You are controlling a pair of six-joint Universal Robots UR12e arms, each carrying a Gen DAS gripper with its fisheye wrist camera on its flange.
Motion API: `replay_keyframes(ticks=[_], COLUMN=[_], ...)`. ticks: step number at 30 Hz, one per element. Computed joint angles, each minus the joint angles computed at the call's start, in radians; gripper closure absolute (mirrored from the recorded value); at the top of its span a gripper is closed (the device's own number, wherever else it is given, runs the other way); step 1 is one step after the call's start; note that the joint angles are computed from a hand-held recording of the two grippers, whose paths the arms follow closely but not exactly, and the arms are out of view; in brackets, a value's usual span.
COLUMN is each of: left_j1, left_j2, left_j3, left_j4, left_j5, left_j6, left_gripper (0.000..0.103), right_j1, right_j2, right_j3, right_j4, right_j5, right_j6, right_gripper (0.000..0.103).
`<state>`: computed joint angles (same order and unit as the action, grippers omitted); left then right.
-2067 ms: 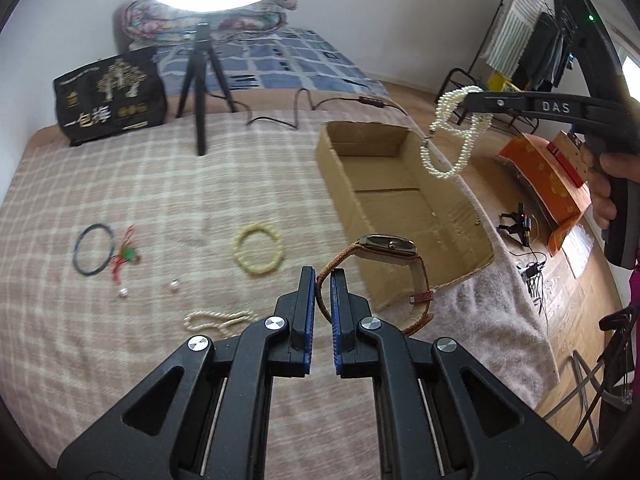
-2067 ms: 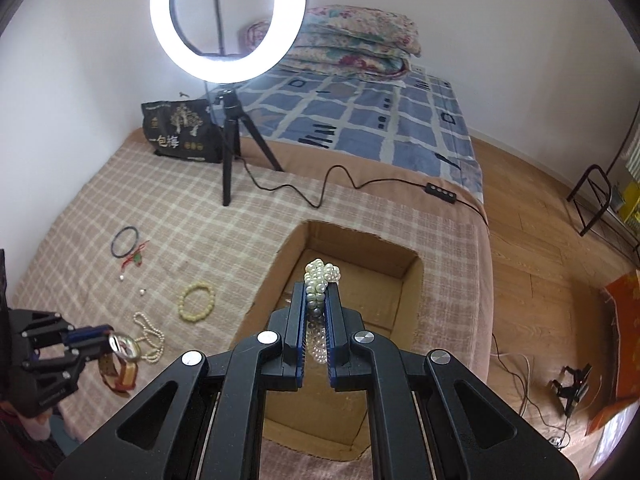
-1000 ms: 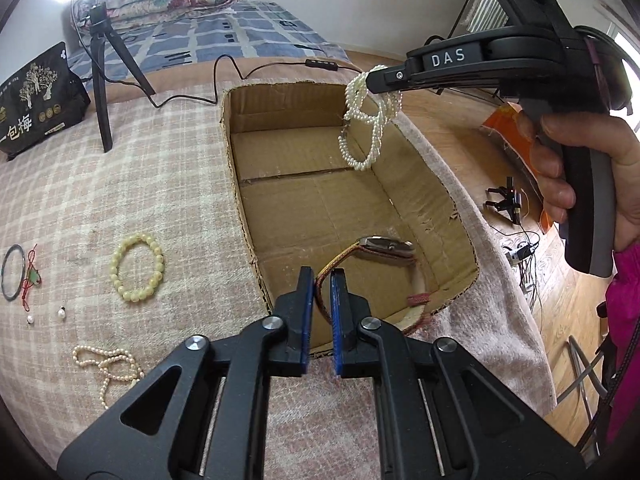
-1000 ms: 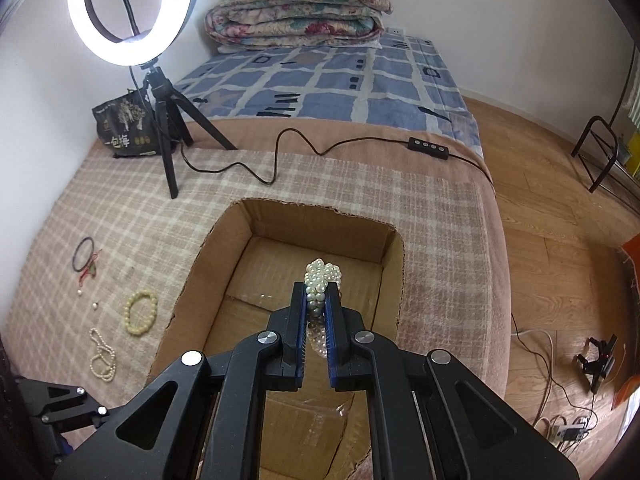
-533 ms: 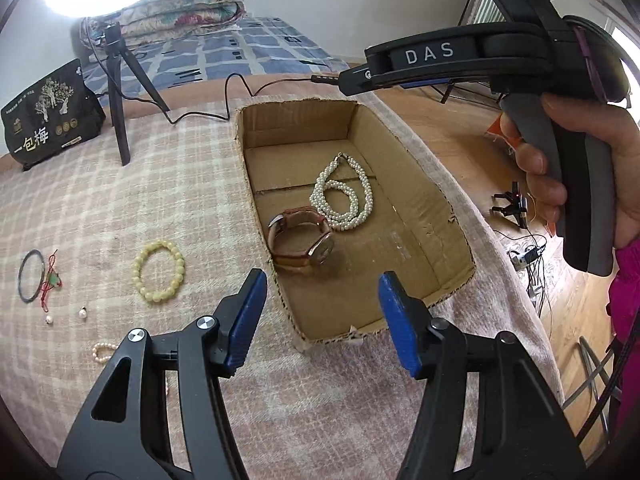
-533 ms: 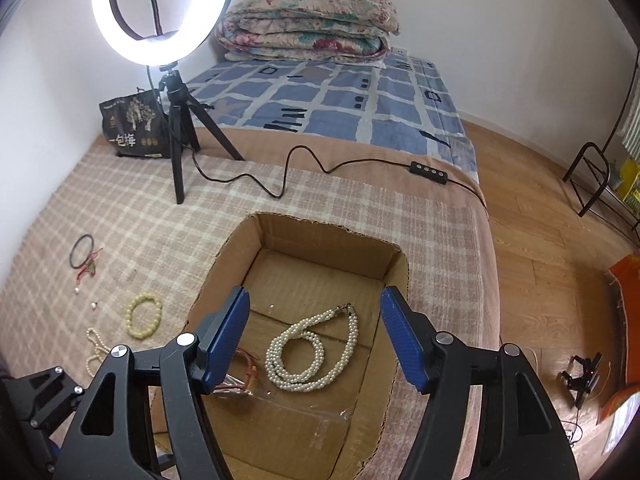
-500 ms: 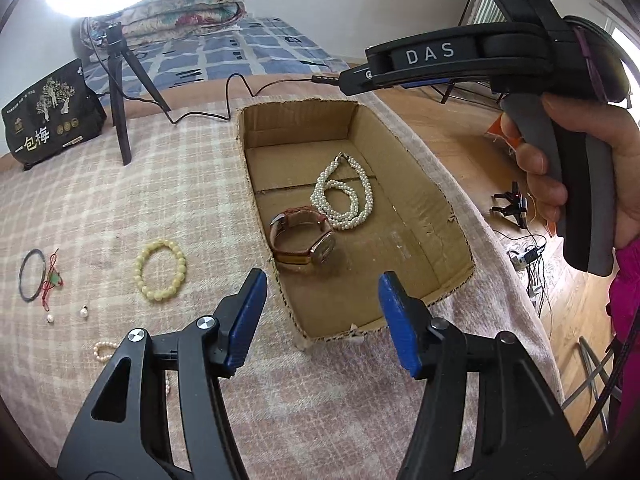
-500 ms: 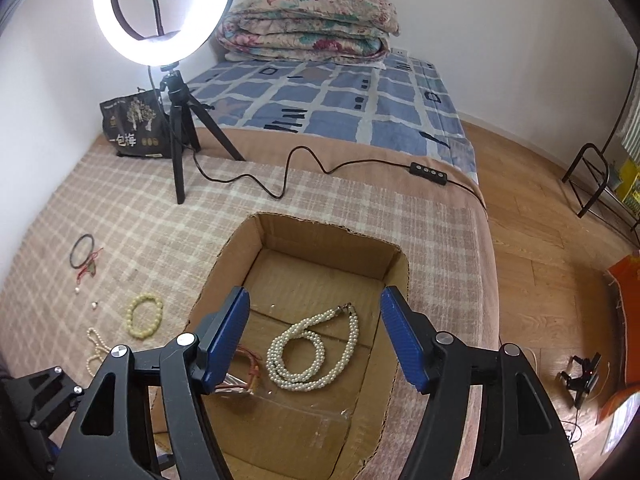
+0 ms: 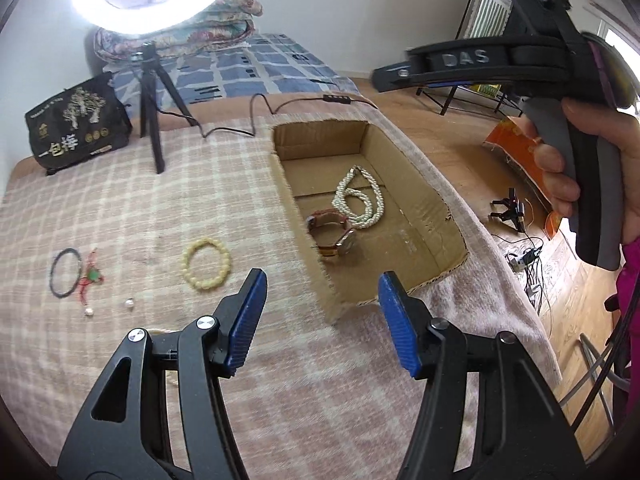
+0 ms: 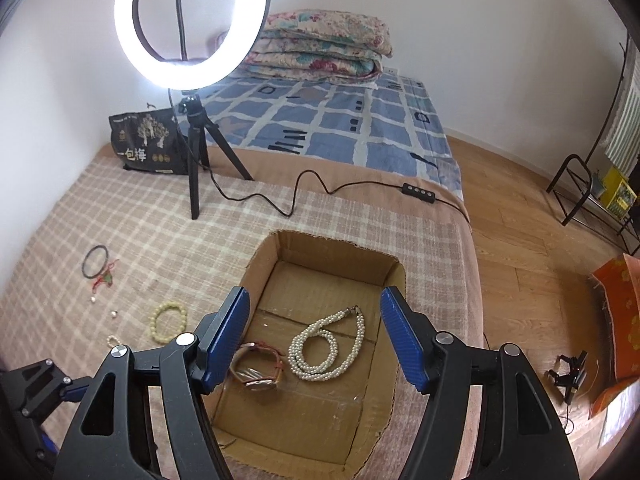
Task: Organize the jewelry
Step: 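Withdraw both open tools from the box back over the blanket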
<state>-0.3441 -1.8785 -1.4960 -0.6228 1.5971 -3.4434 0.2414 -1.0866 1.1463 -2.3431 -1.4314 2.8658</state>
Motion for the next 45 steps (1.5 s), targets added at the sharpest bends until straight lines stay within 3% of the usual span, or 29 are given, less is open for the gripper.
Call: replay_keyframes(ticks=[13, 19, 26, 33, 36, 40, 45], left_j1=[0.082, 0.148, 0.222, 0.306, 0.338, 0.365, 0.370], left_j2=[0.155, 0.229, 0.279, 0.292, 0.282, 0.260, 0.226], left_j3=[-0.160, -0.236, -0.297, -0.328, -0.331, -0.329, -0.306], left_j4=[0.031, 0.048, 0.047, -0.018, -0.046, -0.072, -0.087], left_j5=[0.011, 0.044, 0.070, -0.016, -0.052, -0.081, -0.090], left_j6=[0.087, 0.088, 0.092, 0.137, 0.116, 0.058, 0.050], left_gripper=[0.043, 0.039, 0.039, 0.039, 0.039, 0.039, 0.039], right_j1=[0.050, 0.074, 0.105, 0.133, 0.141, 0.157, 0.159], right_j2=[-0.110, -0.152, -0.161, -0.135, -0.122, -0.107, -0.084], right_j3=[0.140, 0.214, 0.263, 0.271, 0.270, 0.269, 0.248], right_j4=[-0.094, -0.121, -0.074, 0.026, 0.060, 0.067, 0.111], right_j5=[-0.023, 0.021, 0.081, 0.088, 0.093, 0.062, 0.067], right_j6=[-0.038, -0.044, -0.065, -0.129, -0.142, -0.148, -0.125], right_gripper=[0.029, 0.029, 0.029, 0.028, 0.028, 0.028, 0.028])
